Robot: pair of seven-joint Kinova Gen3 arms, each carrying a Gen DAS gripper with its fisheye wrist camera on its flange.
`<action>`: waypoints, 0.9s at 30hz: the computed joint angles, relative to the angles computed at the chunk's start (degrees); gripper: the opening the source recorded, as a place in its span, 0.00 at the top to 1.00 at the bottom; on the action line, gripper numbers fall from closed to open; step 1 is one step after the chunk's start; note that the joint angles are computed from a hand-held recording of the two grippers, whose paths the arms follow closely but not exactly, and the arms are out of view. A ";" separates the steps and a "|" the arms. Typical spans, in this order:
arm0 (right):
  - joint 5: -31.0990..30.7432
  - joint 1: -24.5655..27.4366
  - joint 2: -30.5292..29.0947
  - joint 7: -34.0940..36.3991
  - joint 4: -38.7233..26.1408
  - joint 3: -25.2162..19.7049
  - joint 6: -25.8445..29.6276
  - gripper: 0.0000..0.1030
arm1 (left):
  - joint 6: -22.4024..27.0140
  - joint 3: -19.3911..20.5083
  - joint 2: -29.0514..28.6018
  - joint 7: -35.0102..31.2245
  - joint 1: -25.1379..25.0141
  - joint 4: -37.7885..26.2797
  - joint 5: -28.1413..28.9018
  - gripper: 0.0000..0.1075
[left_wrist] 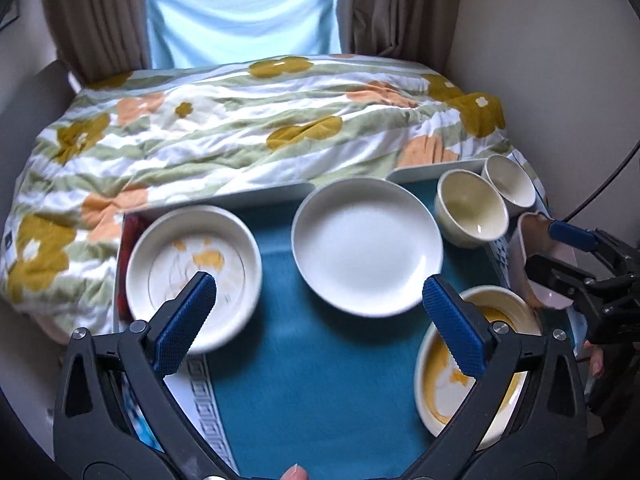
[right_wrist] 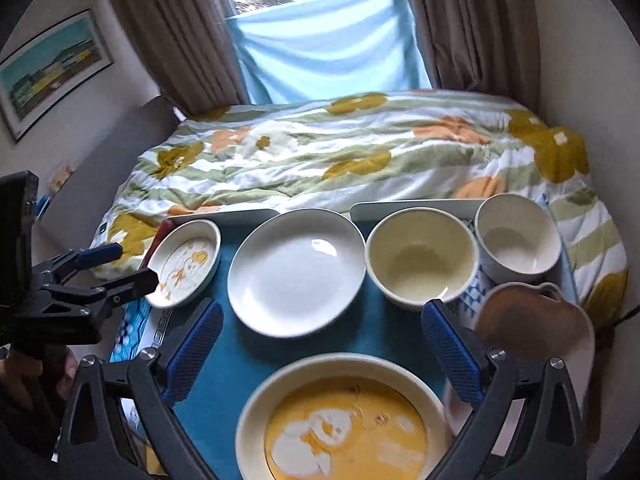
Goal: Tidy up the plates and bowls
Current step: 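Grasp the rim of the plain white plate with the left gripper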
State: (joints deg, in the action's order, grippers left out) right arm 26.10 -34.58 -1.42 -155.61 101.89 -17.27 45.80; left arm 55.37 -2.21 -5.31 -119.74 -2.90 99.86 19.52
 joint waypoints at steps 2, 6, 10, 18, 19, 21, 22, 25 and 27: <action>0.10 0.03 2.77 -0.88 -1.98 0.61 0.72 0.04 | 0.85 -0.70 3.66 -3.23 -0.47 -2.70 1.65 0.04; -0.67 -1.32 7.74 -2.68 -5.35 3.09 3.22 0.04 | 2.77 1.03 11.26 -6.31 -2.01 -8.14 1.82 0.05; -4.56 -1.30 11.70 -2.23 -7.73 5.99 3.85 0.04 | 5.28 3.50 18.34 -9.27 -3.68 -13.50 2.25 0.05; -5.10 -4.12 17.97 -3.28 -14.17 9.62 11.99 0.04 | 10.03 6.89 28.29 -11.90 -3.83 -21.95 0.02 0.05; -5.09 -4.42 18.23 -3.35 -14.74 9.84 12.74 0.04 | 9.90 7.08 28.46 -12.20 -3.74 -22.03 -0.31 0.05; -4.94 -5.28 18.23 -4.07 -15.59 10.12 14.18 0.04 | 10.58 8.00 28.69 -14.36 -4.97 -22.11 1.14 0.05; -4.82 -5.74 18.11 -4.64 -15.71 10.29 14.43 0.04 | 11.32 8.39 28.86 -15.54 -5.63 -22.30 2.01 0.05; -5.61 -5.99 17.02 -6.26 -14.04 9.64 12.33 0.04 | 12.93 8.12 30.03 -16.04 -5.28 -23.65 1.37 0.05; -6.50 -5.67 17.60 -6.09 -13.58 9.43 11.74 0.09 | 14.22 7.89 31.30 -15.58 -4.78 -24.82 0.43 0.10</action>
State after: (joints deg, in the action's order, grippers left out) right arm 19.60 -40.24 16.18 -161.70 88.31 -7.85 57.55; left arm 69.60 5.68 25.98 -135.32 -7.68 75.04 19.94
